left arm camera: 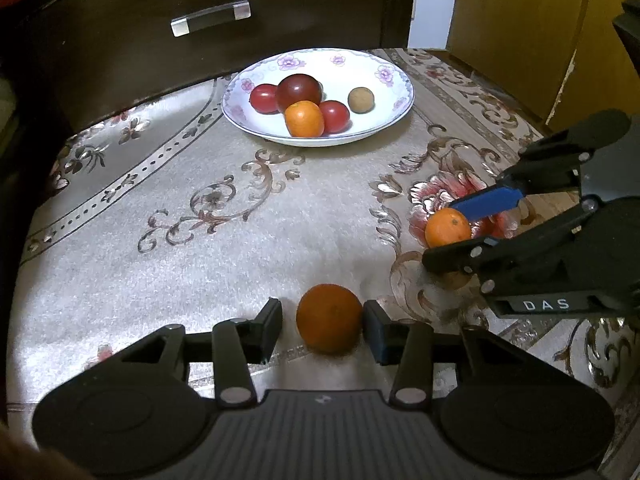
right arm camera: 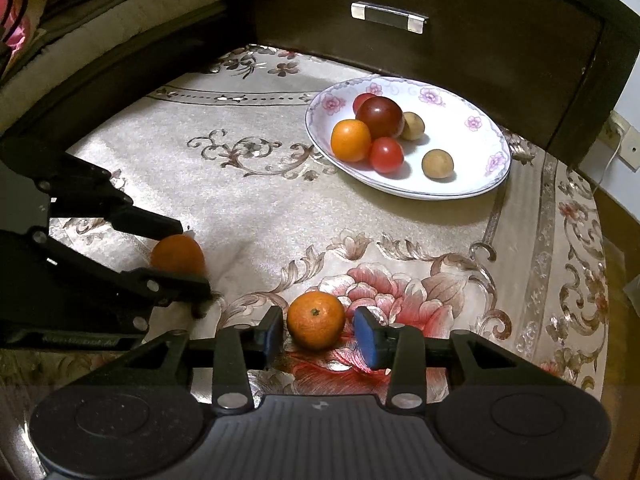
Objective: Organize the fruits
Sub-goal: 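Grasp the last mandarin orange with the left tool, adjusting its grip, then lift both held oranges and carry them over the white bowl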
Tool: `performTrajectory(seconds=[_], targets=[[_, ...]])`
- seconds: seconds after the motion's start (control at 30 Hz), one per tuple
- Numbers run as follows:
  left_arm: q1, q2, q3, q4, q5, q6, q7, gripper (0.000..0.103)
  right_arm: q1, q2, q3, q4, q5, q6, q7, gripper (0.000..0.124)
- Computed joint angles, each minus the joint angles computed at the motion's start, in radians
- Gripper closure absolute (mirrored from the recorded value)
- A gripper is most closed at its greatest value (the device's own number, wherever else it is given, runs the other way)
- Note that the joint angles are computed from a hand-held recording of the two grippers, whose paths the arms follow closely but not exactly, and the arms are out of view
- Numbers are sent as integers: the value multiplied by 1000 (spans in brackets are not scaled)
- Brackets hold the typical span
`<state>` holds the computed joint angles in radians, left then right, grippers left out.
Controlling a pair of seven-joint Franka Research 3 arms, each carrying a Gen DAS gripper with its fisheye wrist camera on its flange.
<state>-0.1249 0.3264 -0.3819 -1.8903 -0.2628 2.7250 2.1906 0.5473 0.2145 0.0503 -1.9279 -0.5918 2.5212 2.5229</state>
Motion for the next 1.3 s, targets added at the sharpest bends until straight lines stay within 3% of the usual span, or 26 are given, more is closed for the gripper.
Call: performTrajectory(seconds=[0.13, 0.37, 0.63, 1.3], targets=[[1, -3, -4, 4, -6, -16, 12, 63, 0, 2, 4, 6, 13, -10, -19, 97], [-12, 0, 4, 16, 6, -24, 6, 64, 2, 6, 0, 20, 19, -36, -10, 98], [-12, 23, -12, 64, -11, -1, 9, 64, 0, -2, -5, 22, -6, -10, 24, 98], [-52, 153, -19, 258, 108, 41, -96, 64, -22, 7, -35, 67, -128, -18, 170, 98]])
